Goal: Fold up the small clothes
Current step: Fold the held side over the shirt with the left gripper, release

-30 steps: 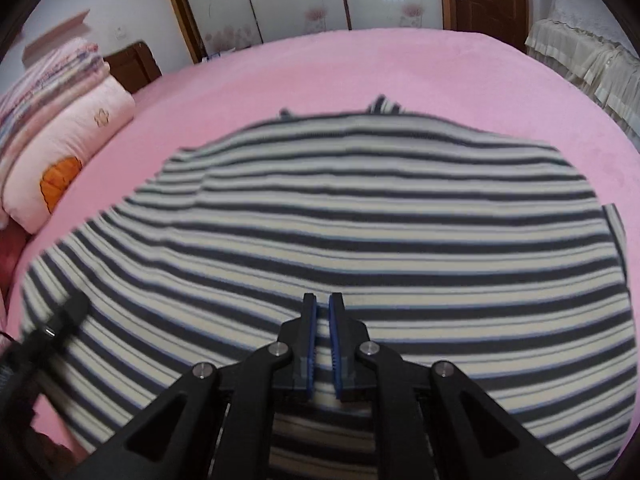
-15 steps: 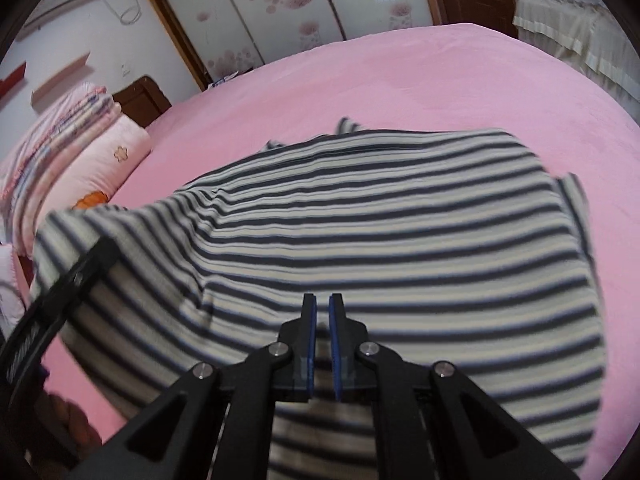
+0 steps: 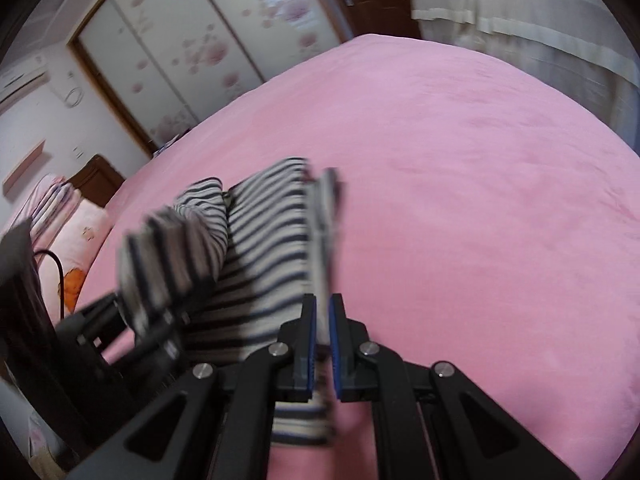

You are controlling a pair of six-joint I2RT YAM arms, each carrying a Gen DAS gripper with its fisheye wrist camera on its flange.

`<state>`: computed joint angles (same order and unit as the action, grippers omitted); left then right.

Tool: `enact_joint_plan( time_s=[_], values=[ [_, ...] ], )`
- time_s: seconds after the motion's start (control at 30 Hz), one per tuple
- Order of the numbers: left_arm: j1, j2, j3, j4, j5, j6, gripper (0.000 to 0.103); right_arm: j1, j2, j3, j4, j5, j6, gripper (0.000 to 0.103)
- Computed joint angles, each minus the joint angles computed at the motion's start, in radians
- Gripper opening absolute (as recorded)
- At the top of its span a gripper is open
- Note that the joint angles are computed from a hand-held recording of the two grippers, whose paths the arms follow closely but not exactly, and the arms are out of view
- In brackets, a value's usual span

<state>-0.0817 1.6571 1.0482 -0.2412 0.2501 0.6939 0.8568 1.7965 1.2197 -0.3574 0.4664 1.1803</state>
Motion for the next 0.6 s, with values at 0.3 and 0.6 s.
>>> enact_joint_plan(
  time_s=[0.3,0.6],
  values=[
    [0.015,-0.236,-0.238,-0.017,0.103,0.164,0.035,-0.001,-0.016,-0.047,0.04,-0.033,-0.019,0.006],
    [0.207,-0.386,-0.296,-0.102,0.244,0.211,0.045,-0.011,-0.041,-0.025,0.042,-0.059,-0.089,0.006]
  ],
)
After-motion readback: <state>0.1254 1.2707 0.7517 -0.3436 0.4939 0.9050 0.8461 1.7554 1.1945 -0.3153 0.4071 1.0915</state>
